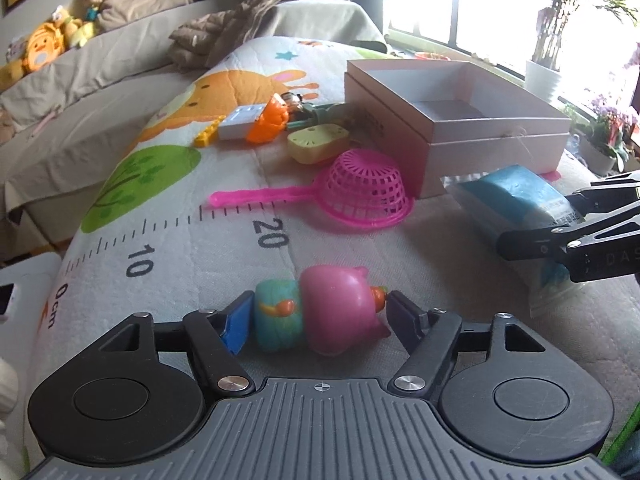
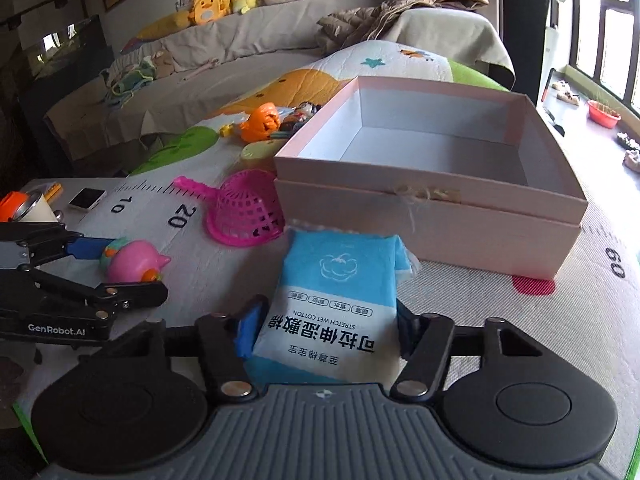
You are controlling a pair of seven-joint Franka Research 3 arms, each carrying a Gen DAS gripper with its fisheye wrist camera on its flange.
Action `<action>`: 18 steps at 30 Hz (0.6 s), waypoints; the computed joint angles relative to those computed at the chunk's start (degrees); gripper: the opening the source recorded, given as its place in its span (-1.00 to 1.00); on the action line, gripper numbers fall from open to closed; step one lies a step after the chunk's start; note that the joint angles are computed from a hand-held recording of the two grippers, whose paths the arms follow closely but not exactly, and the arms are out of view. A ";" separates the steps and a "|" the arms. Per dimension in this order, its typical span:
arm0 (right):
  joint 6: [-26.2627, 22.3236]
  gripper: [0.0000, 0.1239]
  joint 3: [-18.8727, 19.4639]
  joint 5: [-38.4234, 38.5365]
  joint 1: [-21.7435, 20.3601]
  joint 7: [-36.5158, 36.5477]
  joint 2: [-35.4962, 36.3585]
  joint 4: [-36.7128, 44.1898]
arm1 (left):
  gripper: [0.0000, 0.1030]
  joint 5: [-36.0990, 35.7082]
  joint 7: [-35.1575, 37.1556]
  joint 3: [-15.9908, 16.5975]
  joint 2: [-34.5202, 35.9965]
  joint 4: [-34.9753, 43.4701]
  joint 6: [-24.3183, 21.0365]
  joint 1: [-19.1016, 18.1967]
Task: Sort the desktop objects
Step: 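Carry the wipe pack into the box while the left gripper drops the pink-teal toy in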
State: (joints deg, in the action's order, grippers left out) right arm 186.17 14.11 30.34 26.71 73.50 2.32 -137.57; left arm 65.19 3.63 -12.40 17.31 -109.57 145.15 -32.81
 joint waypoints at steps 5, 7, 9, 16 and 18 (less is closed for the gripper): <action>-6.58 -0.16 -1.00 20.38 2.63 -17.05 -9.31 -4.48 | 0.42 3.18 -0.56 -0.79 -2.33 -1.34 7.04 -0.09; -5.61 -0.17 -1.71 18.66 2.76 -15.17 -14.13 -7.86 | 0.42 5.83 -1.04 -0.62 -1.54 1.31 8.47 -0.64; -2.22 -0.17 -0.06 15.16 -0.15 -11.34 -18.02 -10.23 | 0.42 8.21 -0.76 -0.05 0.74 6.10 8.67 -1.38; 3.95 -0.16 4.96 7.98 -13.00 -5.98 -13.95 -1.59 | 0.59 16.97 0.40 6.45 17.31 33.64 6.88 -6.38; 2.97 -0.03 5.21 4.84 -14.66 -5.47 -8.71 4.03 | 0.86 11.75 2.60 8.07 19.96 37.17 5.80 -7.13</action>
State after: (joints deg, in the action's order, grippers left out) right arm 189.14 19.33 35.18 12.05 68.03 -6.39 -133.54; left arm 76.94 6.23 -4.33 37.27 -72.40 150.95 -39.95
